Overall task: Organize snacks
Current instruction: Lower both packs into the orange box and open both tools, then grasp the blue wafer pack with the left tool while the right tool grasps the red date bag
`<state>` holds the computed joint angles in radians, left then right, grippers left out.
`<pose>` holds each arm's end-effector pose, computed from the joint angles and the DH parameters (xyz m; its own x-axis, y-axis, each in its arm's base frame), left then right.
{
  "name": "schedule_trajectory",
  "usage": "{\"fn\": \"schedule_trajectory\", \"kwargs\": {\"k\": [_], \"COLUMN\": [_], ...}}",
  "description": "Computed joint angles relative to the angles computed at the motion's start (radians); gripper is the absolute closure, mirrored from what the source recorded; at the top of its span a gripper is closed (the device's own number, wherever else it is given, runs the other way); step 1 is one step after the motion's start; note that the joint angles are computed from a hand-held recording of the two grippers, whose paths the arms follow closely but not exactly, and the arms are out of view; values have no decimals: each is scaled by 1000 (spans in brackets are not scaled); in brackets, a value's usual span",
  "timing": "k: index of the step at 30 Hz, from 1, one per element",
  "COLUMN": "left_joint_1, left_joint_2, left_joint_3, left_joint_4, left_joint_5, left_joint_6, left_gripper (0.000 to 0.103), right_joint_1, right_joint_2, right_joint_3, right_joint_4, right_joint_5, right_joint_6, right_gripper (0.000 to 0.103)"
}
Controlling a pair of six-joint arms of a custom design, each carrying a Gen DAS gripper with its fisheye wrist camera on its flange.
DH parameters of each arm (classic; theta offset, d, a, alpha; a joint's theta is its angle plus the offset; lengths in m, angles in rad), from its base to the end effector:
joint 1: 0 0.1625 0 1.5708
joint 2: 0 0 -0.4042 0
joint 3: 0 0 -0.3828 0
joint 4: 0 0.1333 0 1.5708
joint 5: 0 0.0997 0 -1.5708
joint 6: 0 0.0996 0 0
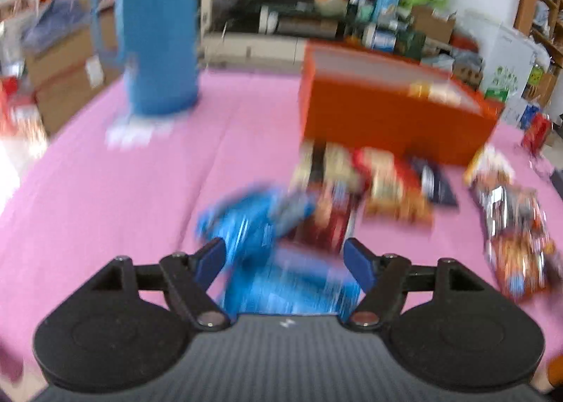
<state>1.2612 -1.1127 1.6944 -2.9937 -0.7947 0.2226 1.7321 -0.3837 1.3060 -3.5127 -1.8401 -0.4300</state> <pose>0.0051 -0.6505 0.3416 -0.7733 -0.1329 -0.6200 0.3833 0.6810 -0.6240 0.2243 -0.7133 0.0434 -0.8629 -0.1529 0.4818 -0.4883 0.4986 -0.7163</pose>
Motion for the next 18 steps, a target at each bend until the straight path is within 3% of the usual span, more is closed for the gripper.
{"fn": "schedule_trajectory", "kwargs": {"k": [4, 6, 9, 13, 18], "left_joint_1": [22, 17, 26, 42, 39], "left_joint_2": [-83, -72, -39, 19, 120], "left_joint_3": [92, 89, 28, -64, -184], "left_joint_4": [91, 91, 160, 203, 211], "left_joint_5": [-104, -93, -85, -107, 4], "left_joint_6": [-101, -90, -122, -124, -49], "left_gripper": [30, 30, 30, 28, 27], "right_joint_1": [-31, -43, -53, -44, -26], "right_joint_2": [-69, -82, -92, -73, -54], "right_joint_3": [182, 203, 205, 176, 142], "right_joint_4": [-113, -131, -139, -93, -41], "right_joint_5": [-85, -105, -50, -22, -46], "right_joint_6": [11, 32, 91, 53, 28], "right_gripper": [14, 14, 15, 14, 14]}}
